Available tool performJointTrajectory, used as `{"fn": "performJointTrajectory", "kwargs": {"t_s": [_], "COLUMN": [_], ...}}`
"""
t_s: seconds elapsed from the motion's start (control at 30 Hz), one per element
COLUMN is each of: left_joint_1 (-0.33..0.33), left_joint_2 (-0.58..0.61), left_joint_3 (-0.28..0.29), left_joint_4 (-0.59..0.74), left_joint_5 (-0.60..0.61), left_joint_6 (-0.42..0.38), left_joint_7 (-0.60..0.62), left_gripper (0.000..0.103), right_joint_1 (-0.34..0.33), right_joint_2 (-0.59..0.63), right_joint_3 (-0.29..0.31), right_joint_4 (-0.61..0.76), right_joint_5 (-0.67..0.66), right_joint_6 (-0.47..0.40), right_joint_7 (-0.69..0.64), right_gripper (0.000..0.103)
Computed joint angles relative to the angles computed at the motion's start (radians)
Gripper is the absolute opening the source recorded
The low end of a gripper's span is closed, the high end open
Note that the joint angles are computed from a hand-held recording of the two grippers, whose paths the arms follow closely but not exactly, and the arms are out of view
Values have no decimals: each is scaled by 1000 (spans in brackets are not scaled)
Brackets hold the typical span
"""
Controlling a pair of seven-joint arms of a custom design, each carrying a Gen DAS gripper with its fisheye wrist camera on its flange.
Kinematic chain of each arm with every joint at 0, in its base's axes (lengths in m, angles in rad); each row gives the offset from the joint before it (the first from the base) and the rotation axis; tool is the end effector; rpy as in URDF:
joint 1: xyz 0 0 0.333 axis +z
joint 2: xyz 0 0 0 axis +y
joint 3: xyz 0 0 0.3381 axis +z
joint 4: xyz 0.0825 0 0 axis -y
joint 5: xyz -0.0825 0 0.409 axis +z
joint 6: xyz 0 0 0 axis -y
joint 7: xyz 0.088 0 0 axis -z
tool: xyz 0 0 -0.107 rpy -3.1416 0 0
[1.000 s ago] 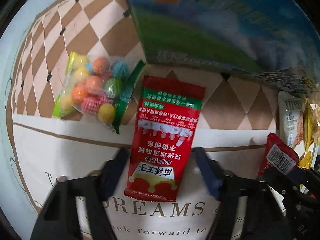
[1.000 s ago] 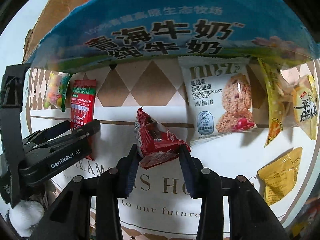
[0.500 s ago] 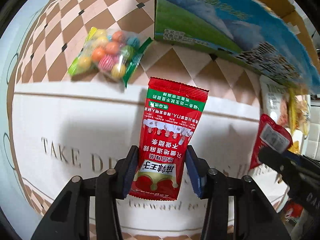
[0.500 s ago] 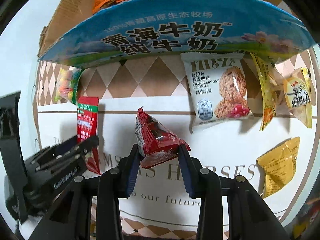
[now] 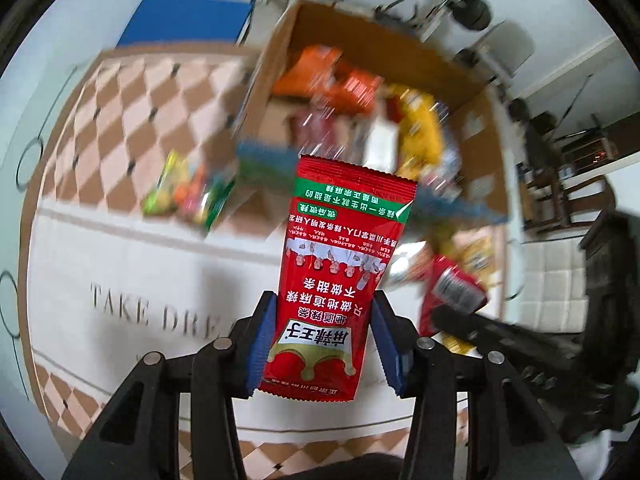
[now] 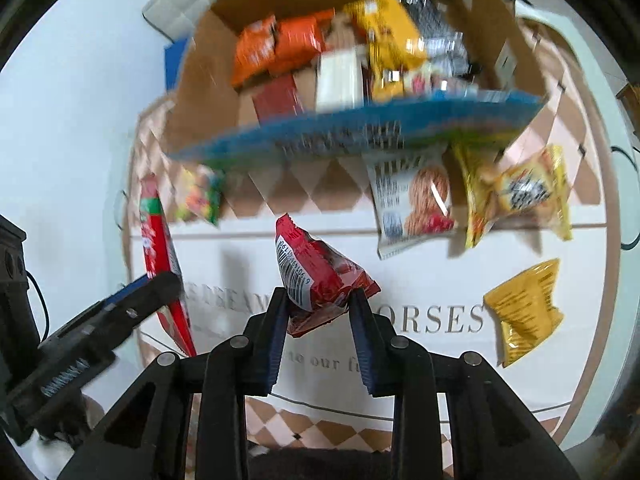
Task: Organize snacks
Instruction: 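Carry both red packets into the box and open both tools to release them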
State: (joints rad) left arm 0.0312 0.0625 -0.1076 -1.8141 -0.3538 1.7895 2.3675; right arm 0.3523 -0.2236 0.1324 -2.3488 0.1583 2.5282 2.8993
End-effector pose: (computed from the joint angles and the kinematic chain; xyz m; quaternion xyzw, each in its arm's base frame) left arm 0.5943 -0.0738 0.5120 0.3788 -0.9081 0.1402 0.1105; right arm 0.4596 0.2428 0.4708 -0.2981 0.9325 0.0667 0.1928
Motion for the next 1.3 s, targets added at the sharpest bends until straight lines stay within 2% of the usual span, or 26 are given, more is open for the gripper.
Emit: {"fn": "performJointTrajectory", "kwargs": {"t_s": [0.03, 0.2, 0.33, 0.5, 0.7, 0.87, 1.03, 1.07, 1.1, 1.13, 1.17, 1.2, 1.23, 1.27, 1.3], "left_joint_1": [-7, -53, -100, -164, -224, -261, -280, -284, -283, -282, -283, -283, -282, -281, -279], "left_joint_2": [21, 81, 205, 365, 537, 609, 675, 684, 695, 703, 709, 710, 707, 698, 692], "left_joint_3": [-8, -47, -71, -83, -78, -66, -59, -57, -55, -55, -54, -56, -58, -60, -64], "left_joint_4": [44, 164, 309, 467, 656, 725, 802, 813, 829, 840, 850, 854, 850, 838, 831], "left_joint_5": [-18, -29, 51, 193, 312, 393, 435, 442, 439, 436, 437, 435, 434, 434, 430], "left_joint_6": [-14, 11, -9, -24, -113, -138, -221, -237, -259, -273, -283, -286, -281, -270, -265], "left_joint_7": [-12, -68, -162, -270, -367, -396, -397, -399, -411, -420, -429, -428, -425, -422, -418], "left_gripper": [44, 44, 44, 44, 44, 44, 47, 47, 47, 48, 58, 64, 79, 87, 87], "right_joint_1": [-9, -67, -115, -141, -158, -169, -182, -186, -192, -198, -202, -203, -203, -203, -204], "right_joint_2": [-25, -56, -32, 57, 155, 217, 252, 259, 272, 284, 289, 292, 297, 303, 306], "right_joint_3": [-1, -10, -30, -69, -105, -116, -119, -120, -122, -123, -122, -122, -124, -125, -125], "right_joint_4": [-5, 36, 95, 165, 190, 182, 183, 188, 196, 207, 210, 212, 223, 238, 245], "right_joint_5": [-16, -99, -163, -156, -44, 63, 159, 193, 237, 263, 278, 275, 250, 223, 212], "right_joint_6": [0, -9, -62, -103, -105, -94, -101, -114, -138, -162, -168, -166, -185, -212, -225], "right_joint_7": [12, 32, 14, -57, -155, -230, -288, -300, -329, -352, -366, -373, -364, -354, -353], "right_gripper": [33, 33, 33, 33, 33, 33, 33, 36, 54, 83, 92, 93, 93, 93, 93]}}
